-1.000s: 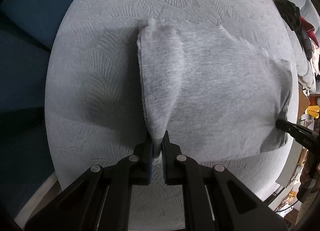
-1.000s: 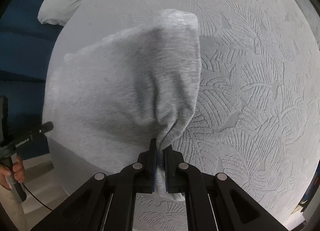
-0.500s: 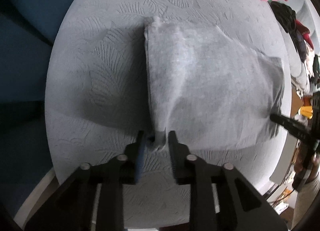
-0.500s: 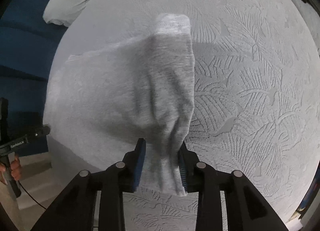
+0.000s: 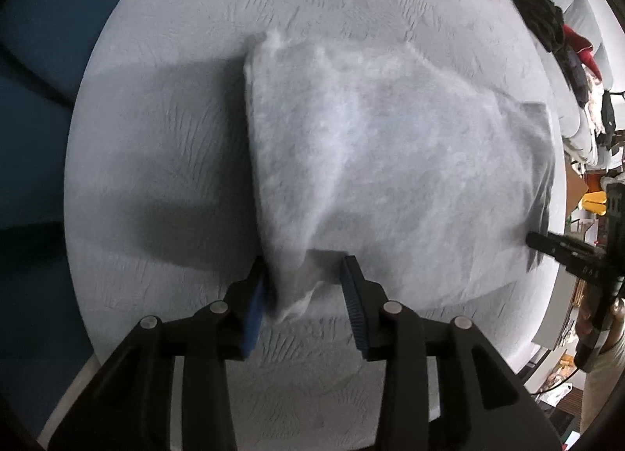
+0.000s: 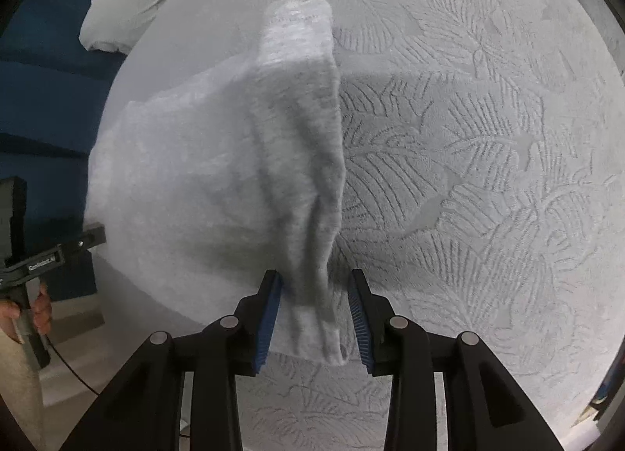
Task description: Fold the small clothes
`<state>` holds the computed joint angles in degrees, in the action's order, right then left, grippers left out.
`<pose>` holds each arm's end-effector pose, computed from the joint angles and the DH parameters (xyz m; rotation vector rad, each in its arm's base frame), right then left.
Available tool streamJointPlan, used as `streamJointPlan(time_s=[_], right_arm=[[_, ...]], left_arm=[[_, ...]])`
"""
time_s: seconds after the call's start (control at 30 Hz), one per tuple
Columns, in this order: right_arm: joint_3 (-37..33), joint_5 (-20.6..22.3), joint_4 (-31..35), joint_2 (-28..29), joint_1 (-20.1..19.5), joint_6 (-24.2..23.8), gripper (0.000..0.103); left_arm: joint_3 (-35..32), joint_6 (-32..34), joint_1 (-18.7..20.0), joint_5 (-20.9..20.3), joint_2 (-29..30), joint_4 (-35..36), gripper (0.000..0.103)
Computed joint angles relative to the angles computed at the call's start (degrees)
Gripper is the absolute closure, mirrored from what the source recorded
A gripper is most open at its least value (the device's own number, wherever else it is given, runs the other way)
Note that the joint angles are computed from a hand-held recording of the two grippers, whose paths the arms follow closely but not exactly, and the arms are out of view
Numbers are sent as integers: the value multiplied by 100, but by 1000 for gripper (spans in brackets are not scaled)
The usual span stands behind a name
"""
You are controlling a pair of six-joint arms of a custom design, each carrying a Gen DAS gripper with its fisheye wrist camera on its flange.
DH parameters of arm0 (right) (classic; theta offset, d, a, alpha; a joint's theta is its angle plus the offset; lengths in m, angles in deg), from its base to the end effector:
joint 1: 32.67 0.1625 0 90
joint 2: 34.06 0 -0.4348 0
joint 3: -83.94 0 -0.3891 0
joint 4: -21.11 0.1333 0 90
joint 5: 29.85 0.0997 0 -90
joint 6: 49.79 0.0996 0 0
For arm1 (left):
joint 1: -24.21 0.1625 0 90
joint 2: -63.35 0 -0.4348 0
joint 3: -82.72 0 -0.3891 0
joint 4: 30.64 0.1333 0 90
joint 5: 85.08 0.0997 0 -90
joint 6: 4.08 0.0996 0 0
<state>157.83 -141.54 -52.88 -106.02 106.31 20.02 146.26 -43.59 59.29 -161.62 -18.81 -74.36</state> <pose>0.5084 -0.3143 0.4441 -0.4039 -2.6446 0.2260 -0.2958 -0.3990 0.5854 0.4273 2.5896 0.2115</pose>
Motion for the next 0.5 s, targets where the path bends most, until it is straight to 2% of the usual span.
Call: streamJointPlan(time_s=[0.23, 0.4, 0.5], right_arm=[[21, 51, -40, 14, -17, -4, 68], [-7, 78, -10, 16, -74, -23, 68], [-208, 49, 68, 356, -12, -11, 69]], left_arm=[[311, 152, -102, 275, -82, -225, 67], [111, 265, 44, 54, -34, -95, 66], [141, 350, 64, 56, -33, -112, 66]])
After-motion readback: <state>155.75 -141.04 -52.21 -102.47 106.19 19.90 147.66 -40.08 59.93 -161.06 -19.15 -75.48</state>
